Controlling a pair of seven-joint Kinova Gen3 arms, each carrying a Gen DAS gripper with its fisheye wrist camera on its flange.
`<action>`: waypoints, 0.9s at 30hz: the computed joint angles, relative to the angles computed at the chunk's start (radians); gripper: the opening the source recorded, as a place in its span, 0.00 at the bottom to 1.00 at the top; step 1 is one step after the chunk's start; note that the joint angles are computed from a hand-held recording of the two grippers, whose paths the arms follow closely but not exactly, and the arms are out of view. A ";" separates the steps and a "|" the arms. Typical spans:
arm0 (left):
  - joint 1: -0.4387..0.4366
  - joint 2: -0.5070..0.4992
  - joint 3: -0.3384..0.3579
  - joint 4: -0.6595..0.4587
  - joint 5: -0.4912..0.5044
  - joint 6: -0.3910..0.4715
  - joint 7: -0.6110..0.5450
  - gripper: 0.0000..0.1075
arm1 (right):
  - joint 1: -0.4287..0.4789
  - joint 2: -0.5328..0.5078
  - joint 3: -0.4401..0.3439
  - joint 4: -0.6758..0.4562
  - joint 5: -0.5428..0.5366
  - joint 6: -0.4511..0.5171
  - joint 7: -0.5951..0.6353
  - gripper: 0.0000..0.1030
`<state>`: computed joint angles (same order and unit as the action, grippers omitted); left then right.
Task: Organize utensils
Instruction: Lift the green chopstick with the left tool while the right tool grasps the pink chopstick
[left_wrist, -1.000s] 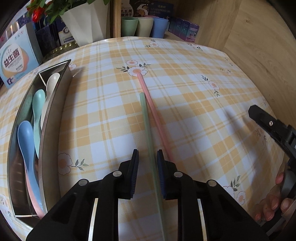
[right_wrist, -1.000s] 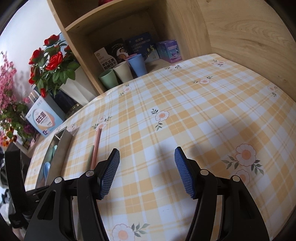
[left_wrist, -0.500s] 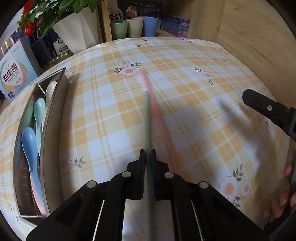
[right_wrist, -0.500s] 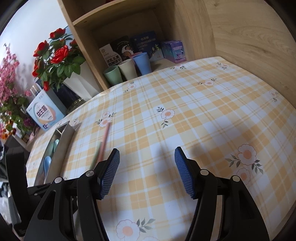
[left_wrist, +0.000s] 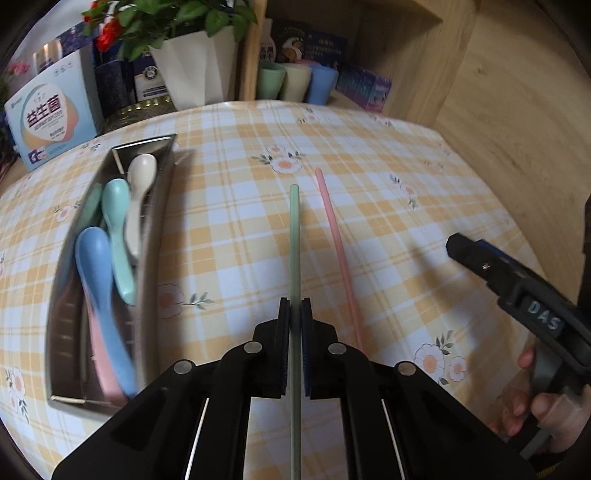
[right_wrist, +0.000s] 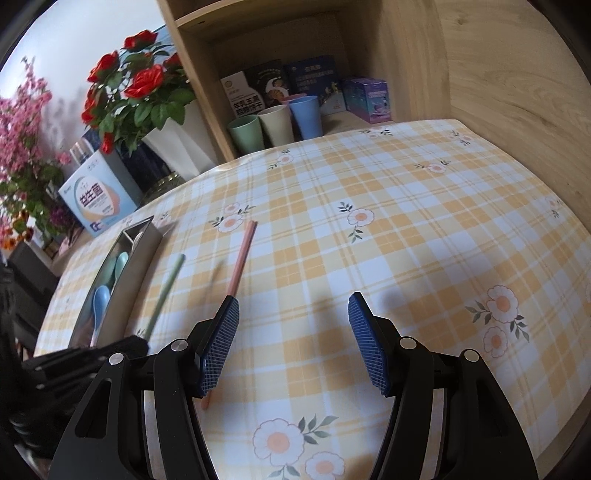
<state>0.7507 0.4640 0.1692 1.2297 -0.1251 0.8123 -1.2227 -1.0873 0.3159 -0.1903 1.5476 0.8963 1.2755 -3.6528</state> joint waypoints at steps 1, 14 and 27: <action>-0.005 -0.009 -0.001 0.011 0.004 -0.010 0.002 0.05 | -0.001 0.002 0.000 -0.006 -0.001 0.006 0.006 0.58; -0.085 -0.154 -0.002 0.185 -0.002 -0.160 0.069 0.05 | 0.008 0.055 0.019 -0.106 -0.063 0.007 0.190 0.58; -0.195 -0.252 0.012 0.326 0.046 -0.254 0.088 0.05 | 0.105 0.166 0.103 -0.248 -0.192 -0.153 0.463 0.50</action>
<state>0.5555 0.2118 0.1808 1.5555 -0.0790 0.5586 -1.1347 -0.9822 0.4821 -0.0877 1.2993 0.7047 1.1224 -3.1898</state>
